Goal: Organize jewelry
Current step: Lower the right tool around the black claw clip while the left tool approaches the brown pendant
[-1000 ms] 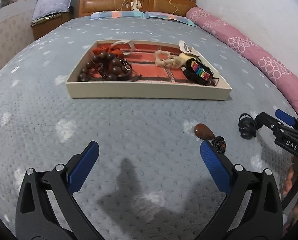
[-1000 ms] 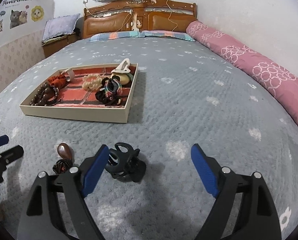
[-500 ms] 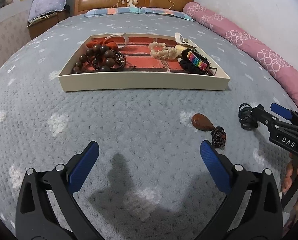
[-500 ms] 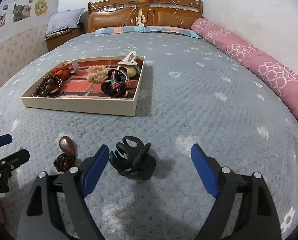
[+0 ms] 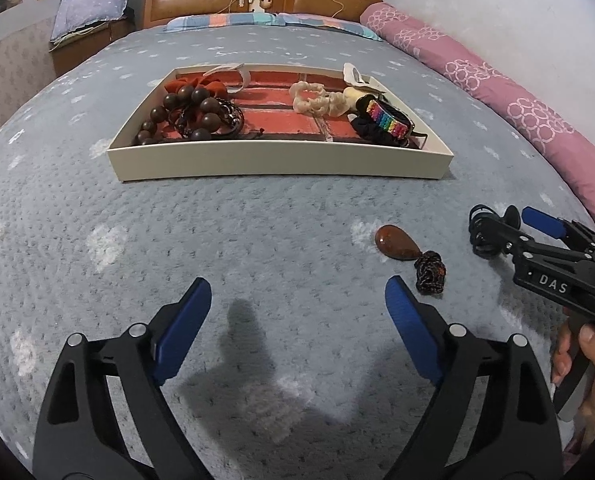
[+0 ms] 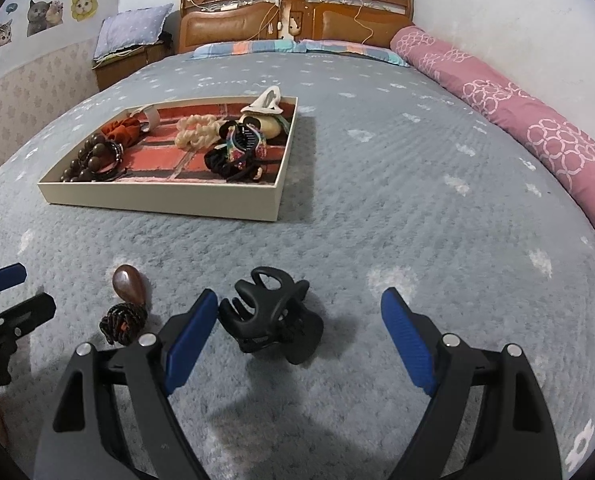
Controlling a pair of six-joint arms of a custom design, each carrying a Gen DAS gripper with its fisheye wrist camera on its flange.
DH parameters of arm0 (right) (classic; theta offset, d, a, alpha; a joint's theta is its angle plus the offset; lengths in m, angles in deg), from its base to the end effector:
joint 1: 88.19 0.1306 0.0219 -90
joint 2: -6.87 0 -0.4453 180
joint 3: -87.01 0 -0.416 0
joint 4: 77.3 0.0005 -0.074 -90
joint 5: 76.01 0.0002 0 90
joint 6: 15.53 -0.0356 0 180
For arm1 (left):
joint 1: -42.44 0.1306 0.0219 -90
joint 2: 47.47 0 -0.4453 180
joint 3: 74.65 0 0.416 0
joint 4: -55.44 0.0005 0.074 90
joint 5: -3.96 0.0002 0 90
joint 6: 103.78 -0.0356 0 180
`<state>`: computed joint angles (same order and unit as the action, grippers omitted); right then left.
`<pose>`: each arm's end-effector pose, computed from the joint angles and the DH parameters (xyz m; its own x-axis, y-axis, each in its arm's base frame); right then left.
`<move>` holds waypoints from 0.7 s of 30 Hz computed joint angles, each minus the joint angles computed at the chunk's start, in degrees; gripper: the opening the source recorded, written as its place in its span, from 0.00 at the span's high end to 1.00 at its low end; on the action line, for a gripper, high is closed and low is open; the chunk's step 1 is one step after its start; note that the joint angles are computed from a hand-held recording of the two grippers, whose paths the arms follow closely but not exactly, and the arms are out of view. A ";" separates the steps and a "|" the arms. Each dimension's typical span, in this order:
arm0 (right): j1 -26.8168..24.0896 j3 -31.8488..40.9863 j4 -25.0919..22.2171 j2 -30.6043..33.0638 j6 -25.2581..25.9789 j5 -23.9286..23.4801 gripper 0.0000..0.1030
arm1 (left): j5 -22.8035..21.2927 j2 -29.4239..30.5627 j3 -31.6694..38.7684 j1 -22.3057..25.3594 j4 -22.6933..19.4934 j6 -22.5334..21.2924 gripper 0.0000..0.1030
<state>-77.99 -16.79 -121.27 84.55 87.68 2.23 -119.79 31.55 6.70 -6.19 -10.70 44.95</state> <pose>0.4112 0.0808 0.4772 -0.6110 -0.3373 -0.7162 -0.4661 0.8846 -0.0189 0.2777 -0.2862 0.4916 -0.7027 -0.2774 -0.6552 -0.2671 0.9563 -0.1185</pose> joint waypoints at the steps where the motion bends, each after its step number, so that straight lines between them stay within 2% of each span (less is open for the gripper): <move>1: 0.16 0.07 -0.09 0.08 -0.02 0.43 0.23 | 0.14 0.00 -0.04 0.00 0.13 -0.08 0.18; 2: 0.22 0.18 -0.40 0.23 0.07 0.22 0.24 | 0.39 0.02 -0.04 0.03 0.21 -0.16 0.19; 4: 0.13 0.36 -0.95 0.45 0.22 -1.17 0.36 | 0.76 -0.02 -0.18 0.19 0.52 -0.22 0.20; 5: 0.17 0.44 -1.07 0.51 0.10 -1.33 0.38 | 1.04 -0.13 -0.31 0.27 0.77 -0.24 0.23; 10: 0.71 0.63 -1.88 0.99 0.73 -0.96 0.38 | 2.54 -0.54 -0.85 0.77 2.27 -0.43 0.27; 13: 0.89 0.91 -2.44 1.33 1.05 -0.85 0.38 | 2.76 -0.16 -0.58 0.67 2.62 -1.11 0.36; 18: 1.19 1.13 -2.89 1.79 1.38 -0.59 0.38 | 2.66 0.54 0.06 0.20 3.08 -2.13 0.37; 21: 0.81 1.60 -3.51 2.25 1.24 -2.12 0.45 | 2.56 1.29 0.62 -0.35 3.48 -3.26 0.37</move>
